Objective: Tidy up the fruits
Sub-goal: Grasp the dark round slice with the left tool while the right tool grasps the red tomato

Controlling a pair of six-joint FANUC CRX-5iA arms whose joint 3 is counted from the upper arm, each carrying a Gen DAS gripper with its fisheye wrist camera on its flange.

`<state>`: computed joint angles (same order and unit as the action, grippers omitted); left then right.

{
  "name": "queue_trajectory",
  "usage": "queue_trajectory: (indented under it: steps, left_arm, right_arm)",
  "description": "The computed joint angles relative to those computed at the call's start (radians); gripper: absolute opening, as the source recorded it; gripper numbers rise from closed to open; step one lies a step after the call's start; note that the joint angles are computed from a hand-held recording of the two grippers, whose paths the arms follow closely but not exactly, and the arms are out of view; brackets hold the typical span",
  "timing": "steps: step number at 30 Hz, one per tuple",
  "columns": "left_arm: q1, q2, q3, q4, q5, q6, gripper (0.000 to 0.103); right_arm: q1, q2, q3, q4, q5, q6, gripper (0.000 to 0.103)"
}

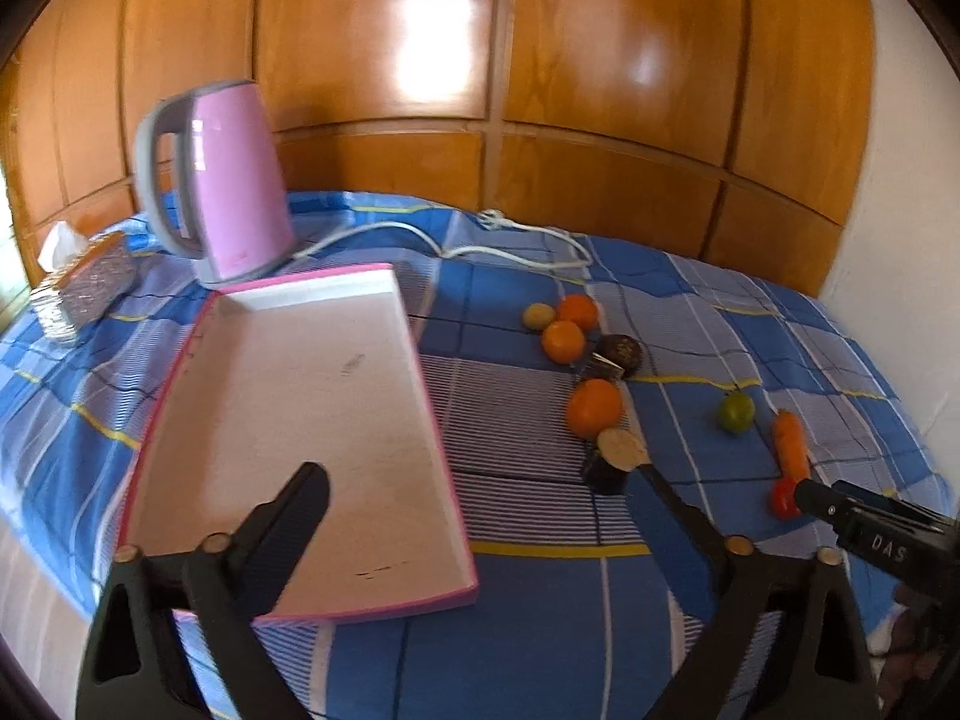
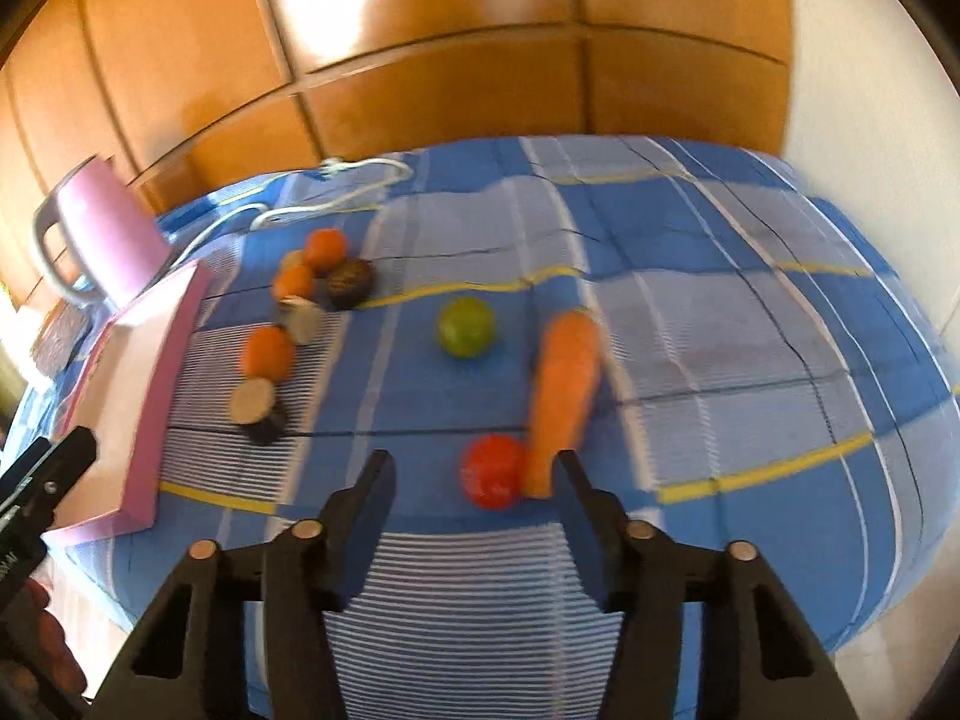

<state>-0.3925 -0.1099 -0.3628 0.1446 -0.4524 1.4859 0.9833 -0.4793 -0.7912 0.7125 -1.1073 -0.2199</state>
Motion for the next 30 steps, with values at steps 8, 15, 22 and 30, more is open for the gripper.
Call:
queue_trajectory:
  steps: [8, 15, 22, 30]
  left_arm:
    - [-0.006, 0.071, -0.022, 0.312, -0.053, -0.363, 0.052]
    - [-0.018, 0.125, 0.009, 0.379, -0.123, -0.449, 0.044]
    - [-0.025, 0.187, 0.079, 0.346, -0.171, -0.39, 0.044]
    - [-0.062, 0.263, 0.182, 0.245, -0.195, -0.303, 0.044]
  right_arm:
    - [-0.039, -0.104, -0.084, -0.005, 0.052, -0.046, 0.049]
    - [-0.088, -0.079, -0.08, 0.004, 0.118, -0.001, 0.047]
    - [-0.082, -0.047, -0.061, 0.039, 0.151, 0.077, 0.043]
    - [-0.1, -0.027, -0.079, 0.06, 0.237, 0.14, 0.043]
